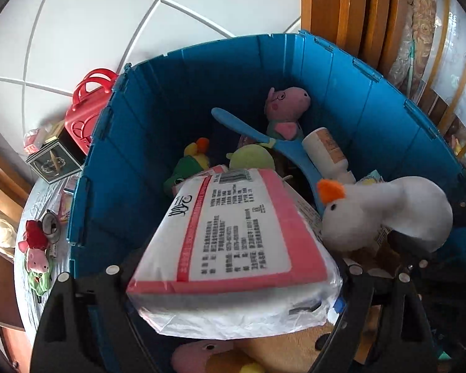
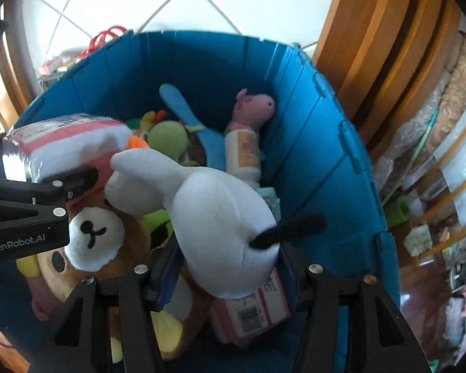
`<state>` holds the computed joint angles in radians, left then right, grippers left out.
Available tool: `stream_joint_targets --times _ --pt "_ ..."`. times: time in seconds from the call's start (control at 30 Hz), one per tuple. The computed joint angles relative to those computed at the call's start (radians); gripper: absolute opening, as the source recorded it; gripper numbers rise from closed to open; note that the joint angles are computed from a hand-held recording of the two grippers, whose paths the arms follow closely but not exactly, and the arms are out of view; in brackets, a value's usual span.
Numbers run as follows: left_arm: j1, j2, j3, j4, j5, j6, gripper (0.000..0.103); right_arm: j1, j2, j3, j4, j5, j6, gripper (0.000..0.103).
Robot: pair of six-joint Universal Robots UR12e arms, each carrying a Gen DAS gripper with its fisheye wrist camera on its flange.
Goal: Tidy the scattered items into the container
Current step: 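Open both tools to drop the tissue pack and duck into the crate, then withdraw both tools from the crate toward the pink pig plush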
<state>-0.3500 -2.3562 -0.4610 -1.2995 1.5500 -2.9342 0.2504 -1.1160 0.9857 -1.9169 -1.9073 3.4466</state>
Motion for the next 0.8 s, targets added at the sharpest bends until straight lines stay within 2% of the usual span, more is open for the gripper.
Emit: stream_joint_targets --times 0.13,0.2,0.27,0.33,0.4,0.57,0.67,0.8 --pt "0.001 0.024 -0.032 0.026 0.005 0.008 0.088 0.006 0.005 -0.010 0.011 -0.013 -0.005 0.069" --pt "0.003 0.045 -0.066 0.054 0.005 0.014 0.088 0.009 -0.001 0.001 -0.006 -0.020 -0.002 0.086" --pt "0.006 0.066 -0.098 0.079 0.000 0.018 0.088 0.011 -0.007 0.012 -0.023 -0.029 -0.009 0.093" --pt "0.009 0.095 -0.142 0.112 -0.004 0.024 0.088 0.013 -0.017 0.027 -0.037 -0.035 -0.011 0.096" --pt "0.013 0.132 -0.203 0.168 -0.007 0.029 0.088 0.017 -0.033 0.051 -0.062 -0.042 -0.008 0.103" --pt "0.028 0.229 -0.359 0.298 -0.042 0.029 0.088 0.028 -0.088 0.132 -0.168 -0.059 -0.006 0.103" --pt "0.042 0.287 -0.457 0.379 -0.081 0.019 0.088 0.039 -0.125 0.188 -0.264 -0.070 0.001 0.103" --pt "0.059 0.359 -0.587 0.526 -0.087 -0.024 0.091 0.055 -0.166 0.258 -0.401 -0.058 0.002 0.103"
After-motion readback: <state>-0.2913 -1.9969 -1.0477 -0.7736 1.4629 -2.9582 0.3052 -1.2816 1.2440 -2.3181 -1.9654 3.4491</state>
